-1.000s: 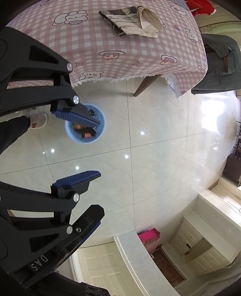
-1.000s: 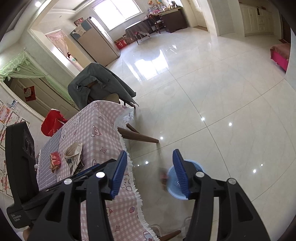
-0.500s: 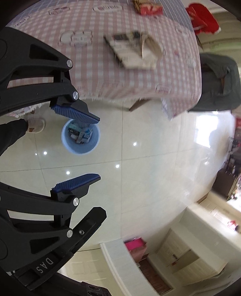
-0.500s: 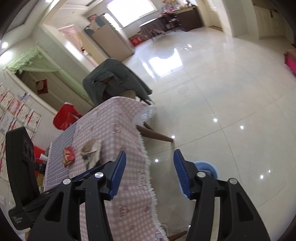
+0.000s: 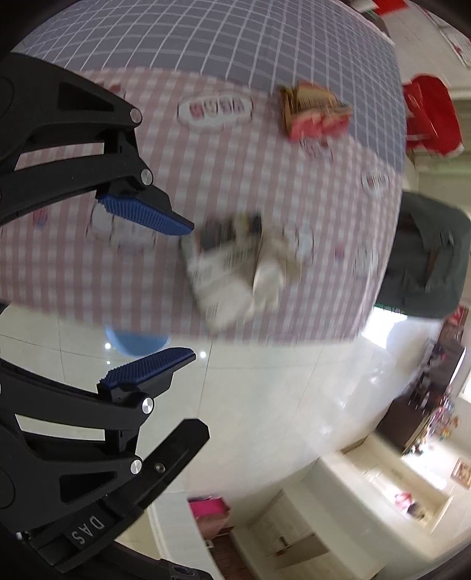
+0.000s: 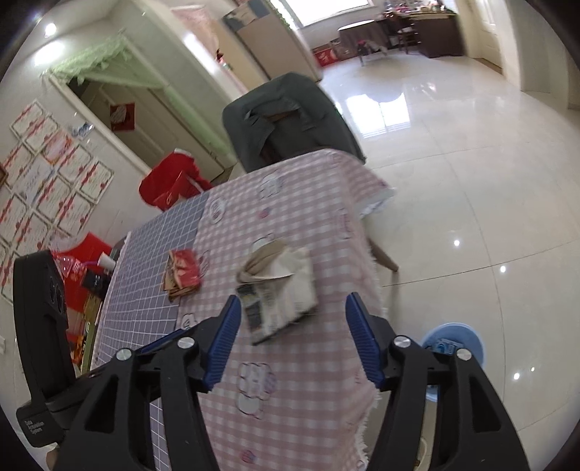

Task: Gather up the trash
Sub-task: 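Move both open tools back over the paper bag and snack wrapper, then grasp the paper bag with the right tool while the left tool grasps the red-brown snack wrapper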

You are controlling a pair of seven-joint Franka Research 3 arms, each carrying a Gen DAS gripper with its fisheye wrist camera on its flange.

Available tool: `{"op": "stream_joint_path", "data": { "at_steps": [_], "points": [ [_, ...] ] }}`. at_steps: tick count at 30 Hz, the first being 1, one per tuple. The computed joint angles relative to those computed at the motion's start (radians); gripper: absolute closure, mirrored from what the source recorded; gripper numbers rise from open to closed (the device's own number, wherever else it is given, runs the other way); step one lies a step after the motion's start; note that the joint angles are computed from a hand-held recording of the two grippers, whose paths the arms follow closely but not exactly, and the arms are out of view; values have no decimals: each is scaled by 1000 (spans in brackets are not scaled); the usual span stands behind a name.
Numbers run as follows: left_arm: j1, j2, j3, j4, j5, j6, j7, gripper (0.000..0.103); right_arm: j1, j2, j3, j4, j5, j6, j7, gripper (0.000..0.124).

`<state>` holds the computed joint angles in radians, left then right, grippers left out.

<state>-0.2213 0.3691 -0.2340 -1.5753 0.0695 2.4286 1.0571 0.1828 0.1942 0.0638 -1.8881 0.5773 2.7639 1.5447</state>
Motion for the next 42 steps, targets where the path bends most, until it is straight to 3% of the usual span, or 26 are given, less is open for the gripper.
{"op": "stream_joint_path", "data": {
  "at_steps": [8, 14, 21, 27, 29, 30, 33, 35, 42],
  "points": [
    [105, -32, 37, -88, -71, 56, -18, 39, 90, 174, -42, 170, -219, -40, 241, 58],
    [164, 10, 56, -69, -79, 42, -8, 36, 111, 263, -70, 232, -300, -84, 382, 58],
    [210, 53, 54, -79, -89, 131, 25, 35, 76, 322, -30, 262, -256, -74, 424, 58],
    [216, 127, 58, -17, -60, 216, 48, 33, 101, 363, -45, 299, -289, -49, 448, 58],
    [215, 154, 53, 8, -49, 213, 61, 33, 103, 376, -43, 312, -293, -32, 446, 65],
    [219, 166, 43, 16, -54, 222, 74, 33, 106, 386, -45, 324, -300, -31, 444, 79],
    [195, 190, 66, 30, -16, 251, 48, 33, 101, 414, -34, 363, -299, -34, 425, 98],
    [205, 207, 58, 38, -31, 252, 33, 33, 105, 433, -34, 393, -307, -40, 413, 99],
    [219, 203, 73, -31, -40, 390, -88, 32, 116, 478, -27, 462, -321, -59, 364, 101]
  ]
}}
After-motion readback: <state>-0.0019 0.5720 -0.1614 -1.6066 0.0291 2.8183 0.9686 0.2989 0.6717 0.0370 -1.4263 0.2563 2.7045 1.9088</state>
